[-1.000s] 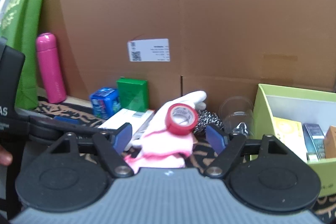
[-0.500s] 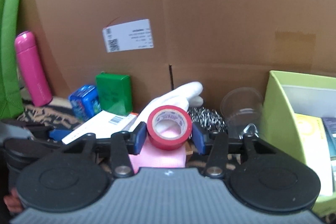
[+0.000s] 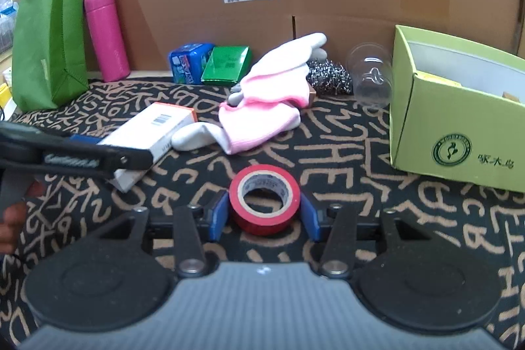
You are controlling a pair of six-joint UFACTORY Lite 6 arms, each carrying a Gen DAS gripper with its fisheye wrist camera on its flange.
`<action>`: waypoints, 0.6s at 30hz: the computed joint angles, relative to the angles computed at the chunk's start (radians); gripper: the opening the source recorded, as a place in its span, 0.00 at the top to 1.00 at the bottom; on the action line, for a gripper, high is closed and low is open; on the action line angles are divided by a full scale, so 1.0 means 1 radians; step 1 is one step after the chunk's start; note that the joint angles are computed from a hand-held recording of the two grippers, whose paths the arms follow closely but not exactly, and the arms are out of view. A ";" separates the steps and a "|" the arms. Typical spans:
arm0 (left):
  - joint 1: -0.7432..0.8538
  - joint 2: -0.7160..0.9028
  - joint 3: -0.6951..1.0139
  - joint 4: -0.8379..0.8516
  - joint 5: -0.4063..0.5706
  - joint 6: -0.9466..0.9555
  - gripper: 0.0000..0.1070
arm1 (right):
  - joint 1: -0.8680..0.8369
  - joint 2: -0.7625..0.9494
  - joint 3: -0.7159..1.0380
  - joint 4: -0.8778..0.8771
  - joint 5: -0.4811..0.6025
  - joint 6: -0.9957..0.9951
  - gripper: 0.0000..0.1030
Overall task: Organize objects
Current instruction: 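Carry the white box and red tape into the shoebox, open both tools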
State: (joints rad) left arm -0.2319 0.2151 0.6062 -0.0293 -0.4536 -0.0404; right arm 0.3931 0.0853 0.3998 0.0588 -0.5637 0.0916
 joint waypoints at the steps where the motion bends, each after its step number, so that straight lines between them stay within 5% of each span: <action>1: -0.012 0.033 0.029 -0.064 -0.005 0.055 0.33 | 0.005 -0.004 0.002 0.007 0.005 0.001 0.55; 7: -0.046 0.114 0.111 -0.305 -0.031 0.275 0.20 | 0.022 0.016 0.010 0.043 -0.016 -0.021 0.55; 11: -0.017 0.109 0.115 -0.183 -0.015 0.182 0.35 | 0.015 0.022 0.012 0.028 -0.021 -0.010 0.55; 18: -0.050 -0.060 0.000 -0.104 0.030 0.098 0.35 | -0.015 -0.109 -0.066 -0.011 -0.002 0.013 0.55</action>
State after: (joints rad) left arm -0.2819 0.1549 0.6063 -0.1336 -0.4236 0.0581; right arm 0.3786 -0.0238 0.3343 0.0480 -0.5657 0.1045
